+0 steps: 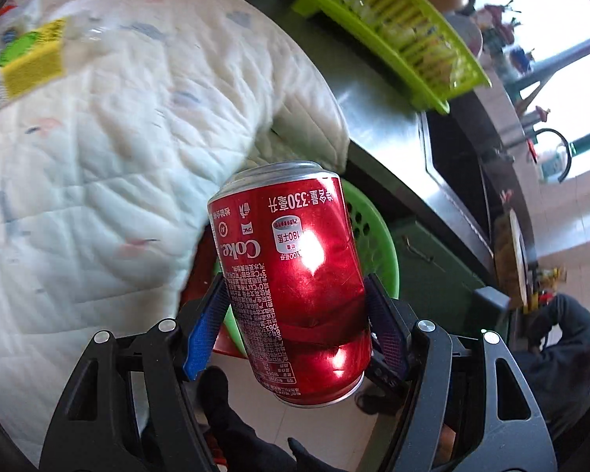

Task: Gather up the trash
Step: 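Carry both items to the green basket and release them from both tools, then grasp the crumpled foil with the left tool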

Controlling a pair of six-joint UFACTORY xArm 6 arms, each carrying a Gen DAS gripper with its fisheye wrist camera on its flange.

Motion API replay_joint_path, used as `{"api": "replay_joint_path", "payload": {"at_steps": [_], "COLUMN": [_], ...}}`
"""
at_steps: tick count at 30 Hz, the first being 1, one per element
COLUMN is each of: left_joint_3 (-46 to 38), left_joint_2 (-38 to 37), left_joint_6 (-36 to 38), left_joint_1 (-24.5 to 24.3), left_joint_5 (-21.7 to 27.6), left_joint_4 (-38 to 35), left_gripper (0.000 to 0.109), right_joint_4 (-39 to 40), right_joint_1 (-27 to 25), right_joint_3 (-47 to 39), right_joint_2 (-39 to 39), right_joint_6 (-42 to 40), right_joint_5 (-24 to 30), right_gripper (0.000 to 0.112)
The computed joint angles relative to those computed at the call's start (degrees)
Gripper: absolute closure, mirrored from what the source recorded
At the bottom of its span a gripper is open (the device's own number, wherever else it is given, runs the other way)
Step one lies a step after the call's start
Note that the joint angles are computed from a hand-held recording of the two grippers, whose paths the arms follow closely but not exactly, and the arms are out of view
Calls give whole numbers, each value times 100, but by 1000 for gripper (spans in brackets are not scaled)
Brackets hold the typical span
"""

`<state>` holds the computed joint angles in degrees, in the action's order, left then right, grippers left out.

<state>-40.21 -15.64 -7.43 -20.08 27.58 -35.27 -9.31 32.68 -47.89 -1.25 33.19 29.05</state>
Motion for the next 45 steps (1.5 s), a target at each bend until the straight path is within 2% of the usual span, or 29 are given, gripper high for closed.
{"api": "replay_joint_path", "payload": {"at_steps": [10, 14, 16, 19, 25, 29, 36, 40, 45], "left_joint_3": [-596, -755, -708, -627, -102, 411, 1248, 1543, 1656], "left_joint_2": [1146, 1374, 1346, 1220, 437, -321, -1609, -2303, -2668], "left_joint_6": [-188, -325, -344, -465, -972, -1590, -2502, -2726, -3083], "left_joint_1": [-505, -593, -634, -657, -495, -239, 467, 1124, 2142], "left_joint_5": [59, 86, 13, -1, -140, -223, -33, 254, 481], "left_joint_4": [258, 358, 343, 466, 1259, 2117, 3525, 4001, 4529], "left_gripper": [39, 33, 29, 29, 29, 29, 29, 29, 29], "right_joint_4": [-343, -399, -422, -449, -422, -307, -38, 111, 262], "right_joint_1": [-160, -188, -188, -176, -103, 39, 404, 631, 907], "right_joint_3": [651, 740, 753, 764, 657, 454, -60, -443, -937], "right_joint_2": [-1167, -1388, -1459, -1583, -1570, -1362, -817, -454, -11], "right_joint_6": [290, 332, 332, 310, 258, 105, -275, -480, -680], "right_joint_5": [-84, -147, -183, -177, -265, -375, -560, -625, -637], "right_gripper": [38, 38, 38, 37, 35, 34, 33, 32, 32]}}
